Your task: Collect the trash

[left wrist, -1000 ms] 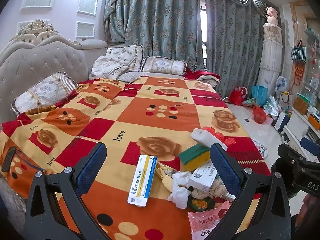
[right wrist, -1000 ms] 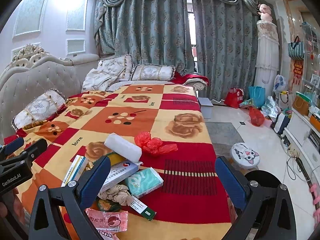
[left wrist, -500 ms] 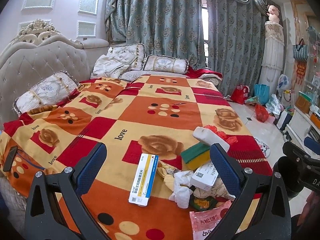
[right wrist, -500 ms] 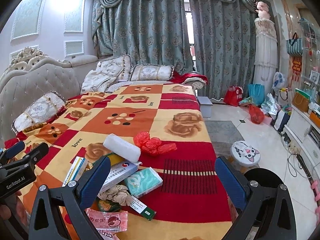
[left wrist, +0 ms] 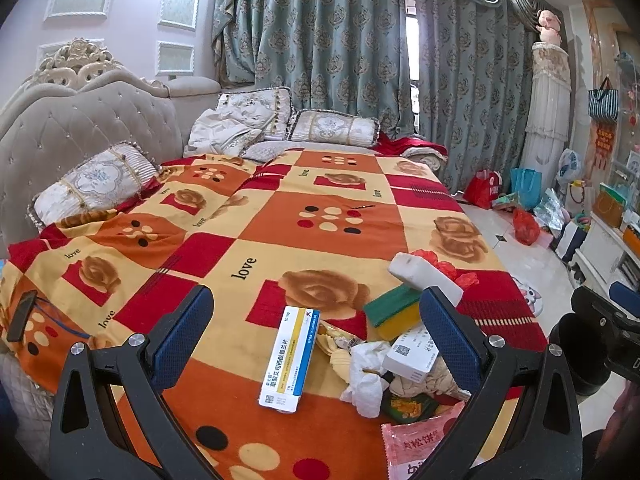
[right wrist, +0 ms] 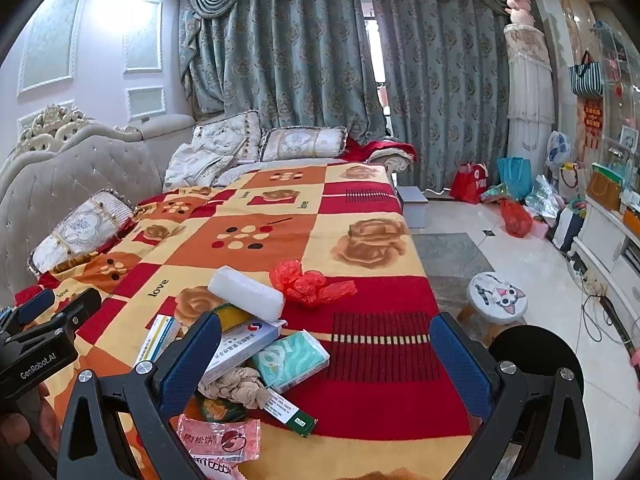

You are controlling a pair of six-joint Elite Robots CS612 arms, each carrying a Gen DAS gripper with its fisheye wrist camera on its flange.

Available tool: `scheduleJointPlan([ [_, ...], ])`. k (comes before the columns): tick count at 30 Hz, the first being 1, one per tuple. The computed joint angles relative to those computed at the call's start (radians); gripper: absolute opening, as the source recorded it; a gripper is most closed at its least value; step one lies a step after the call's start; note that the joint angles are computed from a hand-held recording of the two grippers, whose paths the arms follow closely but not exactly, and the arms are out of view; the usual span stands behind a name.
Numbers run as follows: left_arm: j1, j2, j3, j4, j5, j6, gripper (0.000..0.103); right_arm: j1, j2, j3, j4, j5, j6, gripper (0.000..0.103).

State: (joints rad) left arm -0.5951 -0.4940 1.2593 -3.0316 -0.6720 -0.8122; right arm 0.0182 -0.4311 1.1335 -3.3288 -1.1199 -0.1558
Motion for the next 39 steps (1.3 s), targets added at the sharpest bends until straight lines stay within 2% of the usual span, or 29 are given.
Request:
scheduleJointPlan([
  [7,0.002,0.0,0.0,0.02,-0.009,-0.013,0.102,-0.003,0.005,-0.007,0.013,0.015,0.0,0.103],
  [19,0.004,0.0,0.0,0.032,-0.011,-0.023,0.102,0.004,0.006,-0.012,0.04,-0.014,-0.028,0.103],
  [24,0.007,-0.002,0.003,0.039,-0.014,-0.029,0.102,0.002,0.006,-0.014,0.057,0.007,-0.038,0.103],
  [26,0.009,-0.003,0.005,0.044,-0.019,-0.034,0.102,0.0,0.006,-0.014,0.056,0.022,-0.053,0.103],
  [32,0.013,-0.001,0.002,0.065,-0.033,-0.047,0.102,0.008,0.004,-0.009,0.071,-0.002,-0.111,0.103],
  [39,0.02,-0.01,0.01,0.089,-0.049,-0.055,0.102,0.009,0.008,-0.015,0.09,-0.01,-0.124,0.103],
])
